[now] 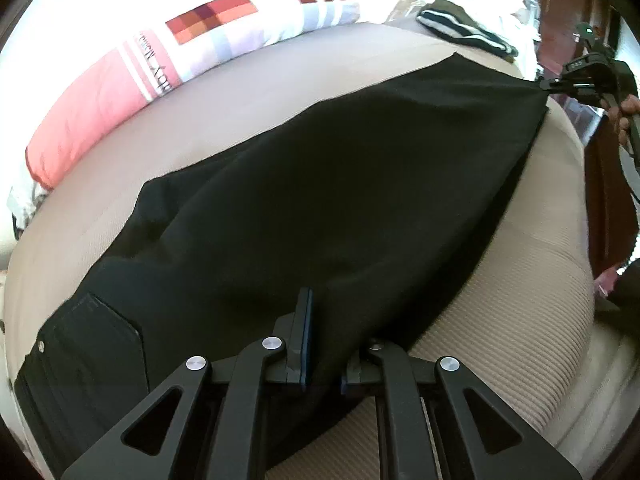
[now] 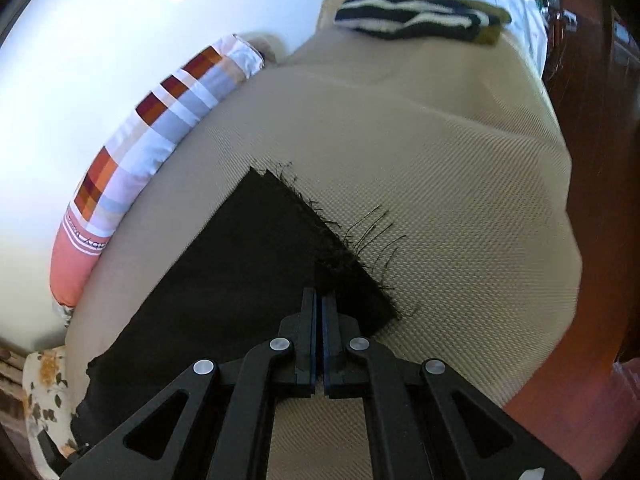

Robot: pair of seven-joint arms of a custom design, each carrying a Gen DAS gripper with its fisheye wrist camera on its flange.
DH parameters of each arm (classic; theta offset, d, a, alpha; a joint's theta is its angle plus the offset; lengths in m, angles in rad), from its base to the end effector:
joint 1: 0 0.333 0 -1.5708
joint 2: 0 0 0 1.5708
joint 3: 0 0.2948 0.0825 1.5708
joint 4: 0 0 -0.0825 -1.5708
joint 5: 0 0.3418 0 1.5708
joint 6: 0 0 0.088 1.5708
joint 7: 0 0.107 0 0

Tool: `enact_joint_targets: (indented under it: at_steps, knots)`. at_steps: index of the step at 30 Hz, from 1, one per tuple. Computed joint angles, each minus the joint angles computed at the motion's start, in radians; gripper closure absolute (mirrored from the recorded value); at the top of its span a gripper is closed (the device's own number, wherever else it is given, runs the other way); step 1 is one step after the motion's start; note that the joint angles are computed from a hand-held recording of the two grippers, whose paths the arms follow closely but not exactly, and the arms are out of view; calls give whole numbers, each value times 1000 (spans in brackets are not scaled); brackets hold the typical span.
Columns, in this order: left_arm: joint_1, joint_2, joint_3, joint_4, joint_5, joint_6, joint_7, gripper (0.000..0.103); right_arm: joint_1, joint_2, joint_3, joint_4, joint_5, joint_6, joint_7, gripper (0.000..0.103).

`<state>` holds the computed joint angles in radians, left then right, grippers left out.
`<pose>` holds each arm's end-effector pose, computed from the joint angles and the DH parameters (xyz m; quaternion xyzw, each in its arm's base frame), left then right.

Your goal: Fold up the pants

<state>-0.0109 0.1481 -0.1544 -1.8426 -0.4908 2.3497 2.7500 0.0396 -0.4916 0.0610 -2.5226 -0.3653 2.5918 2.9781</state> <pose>0.5828 -0.0997 0.4818 -0.2462 0.9300 -0.2507 0.1079 0.4046 0.0498 0.5084 -0.2463 0.9191 -0.1570 0.2646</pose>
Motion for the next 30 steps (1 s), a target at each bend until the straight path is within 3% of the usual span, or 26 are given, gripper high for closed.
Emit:
enact_joint_targets:
  at_steps: [6, 9, 12, 13, 14, 18, 21, 22, 25, 28, 30]
  knots:
    - [-8, -11, -3, -46, 16, 40, 40, 92, 17, 14, -9, -26, 22, -31, -23, 102]
    - [-11, 1, 3, -19, 40, 13, -3, 88, 12, 50, -1, -6, 8, -46, -25, 101]
    - [-8, 15, 9, 15, 60, -24, -71, 61, 16, 61, 6, 23, -2, -106, -23, 89]
    - [2, 21, 12, 38, 45, -61, -88, 47, 19, 58, 4, 27, 1, -119, -21, 86]
    - [12, 16, 12, 44, 24, -84, -91, 42, 20, 49, 5, 35, 0, -144, -17, 86]
    - [73, 45, 25, 161, -97, -276, -113, 33, 19, 35, 33, 109, -62, -274, -15, 86]
    - [110, 77, 30, 233, -185, -313, -145, 31, 43, 72, 22, 193, -86, -271, -76, 85]
    - [116, 93, 31, 258, -194, -308, -165, 30, 56, 104, 15, 234, -81, -256, -110, 85]
    - [103, 107, 32, 252, -171, -154, -228, 30, 119, 246, -23, 368, 2, -137, -284, 85]
    - [94, 143, 41, 263, -124, -31, -351, 30, 188, 465, -40, 594, 214, -81, -590, 85]
    - [97, 163, 42, 267, -97, 32, -412, 30, 196, 636, -6, 768, 434, -33, -862, 85]
